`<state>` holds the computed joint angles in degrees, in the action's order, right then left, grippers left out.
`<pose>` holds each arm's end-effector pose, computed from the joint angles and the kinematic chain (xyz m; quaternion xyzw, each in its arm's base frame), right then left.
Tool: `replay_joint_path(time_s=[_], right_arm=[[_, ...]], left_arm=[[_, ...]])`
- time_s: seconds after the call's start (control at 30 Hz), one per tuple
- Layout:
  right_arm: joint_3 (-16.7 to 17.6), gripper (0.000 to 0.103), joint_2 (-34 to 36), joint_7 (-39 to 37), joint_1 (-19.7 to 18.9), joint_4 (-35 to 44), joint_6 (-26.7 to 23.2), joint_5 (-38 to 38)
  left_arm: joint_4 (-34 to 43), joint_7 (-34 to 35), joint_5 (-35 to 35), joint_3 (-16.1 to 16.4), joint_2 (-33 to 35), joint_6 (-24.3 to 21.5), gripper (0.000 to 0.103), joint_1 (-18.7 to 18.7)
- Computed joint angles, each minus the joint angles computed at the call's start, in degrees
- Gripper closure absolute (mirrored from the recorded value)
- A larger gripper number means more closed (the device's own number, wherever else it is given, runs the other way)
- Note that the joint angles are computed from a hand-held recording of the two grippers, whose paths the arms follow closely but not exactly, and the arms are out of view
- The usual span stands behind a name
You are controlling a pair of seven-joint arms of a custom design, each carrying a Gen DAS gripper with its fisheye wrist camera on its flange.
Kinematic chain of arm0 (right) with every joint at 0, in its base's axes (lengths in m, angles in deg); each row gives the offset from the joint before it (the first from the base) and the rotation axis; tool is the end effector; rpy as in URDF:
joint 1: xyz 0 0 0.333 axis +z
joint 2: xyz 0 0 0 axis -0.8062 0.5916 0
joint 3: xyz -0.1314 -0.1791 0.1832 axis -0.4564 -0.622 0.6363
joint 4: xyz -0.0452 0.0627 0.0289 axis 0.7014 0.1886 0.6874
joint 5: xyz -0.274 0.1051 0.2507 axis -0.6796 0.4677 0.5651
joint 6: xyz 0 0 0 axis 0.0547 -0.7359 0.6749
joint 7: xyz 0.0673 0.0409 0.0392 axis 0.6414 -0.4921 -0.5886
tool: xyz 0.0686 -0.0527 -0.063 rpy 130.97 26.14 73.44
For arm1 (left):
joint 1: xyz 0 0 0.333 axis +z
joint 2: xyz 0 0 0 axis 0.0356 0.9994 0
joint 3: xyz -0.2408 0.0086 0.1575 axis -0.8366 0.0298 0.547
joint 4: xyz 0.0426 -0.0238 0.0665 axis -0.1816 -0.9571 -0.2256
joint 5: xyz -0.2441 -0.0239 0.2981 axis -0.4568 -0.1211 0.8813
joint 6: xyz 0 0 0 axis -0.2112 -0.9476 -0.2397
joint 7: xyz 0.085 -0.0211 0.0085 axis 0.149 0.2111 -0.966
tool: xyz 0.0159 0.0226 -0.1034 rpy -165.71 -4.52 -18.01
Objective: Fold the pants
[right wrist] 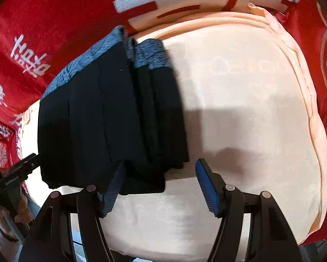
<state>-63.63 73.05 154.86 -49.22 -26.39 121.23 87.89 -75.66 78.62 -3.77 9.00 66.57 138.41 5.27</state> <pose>0.6502 0.0622 0.3697 -0.6782 0.7201 0.0956 0.1112 0.5979 -0.0380 0.4108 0.7451 -0.6641 0.0570 0.0229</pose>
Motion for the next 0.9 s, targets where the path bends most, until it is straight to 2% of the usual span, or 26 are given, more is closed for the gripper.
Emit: replay_joint_path(time_s=[0.27, 0.37, 0.6, 0.7, 0.9], right_arm=[[-0.21, 0.028, 0.08, -0.22, -2.69, -0.54, 0.93, 4.61], [0.34, 0.024, 0.12, -2.2, -4.05, -0.46, 0.52, 7.81], [0.78, 0.024, 1.13, -6.39, -6.6, 0.36, -0.57, 14.23], [1.48, 0.024, 3.25, -8.42, -8.16, 2.23, -1.96, 17.92], [2.84, 0.024, 9.58, -11.46, -10.32, 9.3, -7.13, 21.43]], left_arm=[[2.63, 0.49, -3.68, 0.11, 2.97, -1.59, 0.0, 1.72], [4.58, 2.39, -7.0, -0.14, 4.82, -2.81, 0.0, 3.04], [8.27, 6.96, -13.45, -0.61, 8.89, -5.74, 0.0, 6.23], [10.63, 8.07, -16.46, -1.17, 11.0, -7.58, 0.0, 7.48], [13.63, 11.11, -19.84, -1.84, 14.04, -8.5, 0.0, 9.79]])
